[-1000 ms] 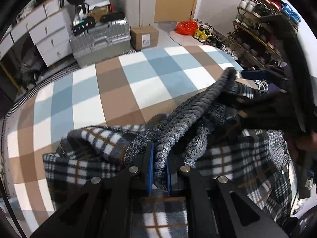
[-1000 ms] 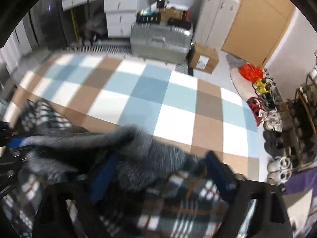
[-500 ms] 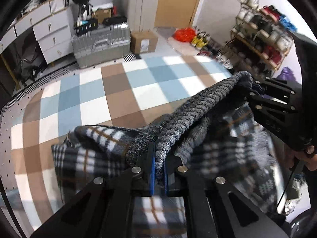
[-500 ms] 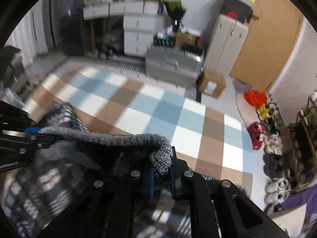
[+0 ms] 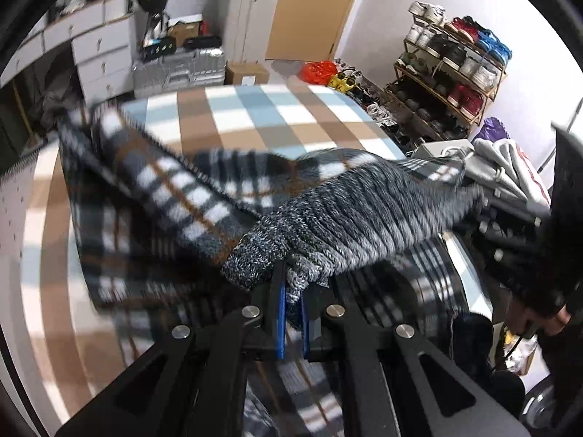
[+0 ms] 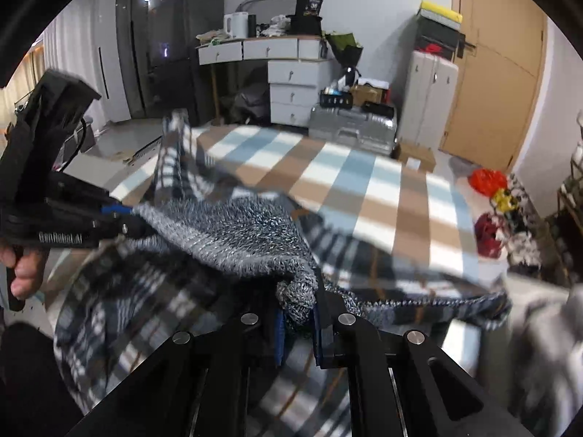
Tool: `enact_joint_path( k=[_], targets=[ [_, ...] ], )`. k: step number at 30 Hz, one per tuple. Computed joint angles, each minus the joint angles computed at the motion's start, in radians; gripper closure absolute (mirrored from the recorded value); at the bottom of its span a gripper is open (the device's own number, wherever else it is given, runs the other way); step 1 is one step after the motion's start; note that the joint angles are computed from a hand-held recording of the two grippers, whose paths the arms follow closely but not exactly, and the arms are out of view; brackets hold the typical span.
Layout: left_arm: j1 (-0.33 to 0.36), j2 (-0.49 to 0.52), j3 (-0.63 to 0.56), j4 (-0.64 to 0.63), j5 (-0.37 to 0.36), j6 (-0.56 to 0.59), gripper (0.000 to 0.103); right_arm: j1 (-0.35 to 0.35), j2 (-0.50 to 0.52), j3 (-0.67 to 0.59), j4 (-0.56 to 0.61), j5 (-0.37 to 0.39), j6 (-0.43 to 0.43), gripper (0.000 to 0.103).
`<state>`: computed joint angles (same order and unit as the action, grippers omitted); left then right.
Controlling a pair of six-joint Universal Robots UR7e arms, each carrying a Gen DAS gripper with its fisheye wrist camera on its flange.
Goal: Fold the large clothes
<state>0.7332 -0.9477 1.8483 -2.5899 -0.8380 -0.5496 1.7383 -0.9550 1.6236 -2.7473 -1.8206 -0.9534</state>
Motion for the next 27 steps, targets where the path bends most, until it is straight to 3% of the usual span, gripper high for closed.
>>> enact_joint_path(
  k=[5, 10, 15, 18, 20, 24, 27],
  targets=[
    [-0.021, 0.006, 0.075, -0.062, -0.035, -0.066, 0.101, -0.040, -0.046, 0.120, -0.062, -0.006, -0.019, 0.092],
    [-0.016, 0.035, 0.095, -0.056, -0.064, -0.122, 0.101, -0.060, -0.025, 0.153, -0.090, -0.112, -0.023, 0.090],
    [-0.037, 0.059, 0.063, 0.048, -0.022, -0.105, 0.101, -0.056, -0.018, 0.123, 0.003, -0.174, 0.017, 0.083],
    [-0.039, 0.026, 0.052, 0.070, -0.090, -0.076, 0.096, -0.063, -0.033, 0.089, 0.118, -0.175, 0.073, 0.072],
    [-0.039, -0.001, 0.045, 0.079, -0.137, -0.046, 0.096, -0.071, -0.031, 0.059, 0.190, -0.181, 0.119, 0.060],
    [-0.070, -0.059, 0.020, 0.171, -0.098, -0.007, 0.096, -0.092, -0.013, 0.018, 0.255, -0.172, 0.158, 0.061],
    [-0.096, -0.088, -0.012, 0.227, 0.017, 0.023, 0.095, -0.091, -0.015, 0.018, 0.258, -0.173, 0.167, 0.060]
  ],
)
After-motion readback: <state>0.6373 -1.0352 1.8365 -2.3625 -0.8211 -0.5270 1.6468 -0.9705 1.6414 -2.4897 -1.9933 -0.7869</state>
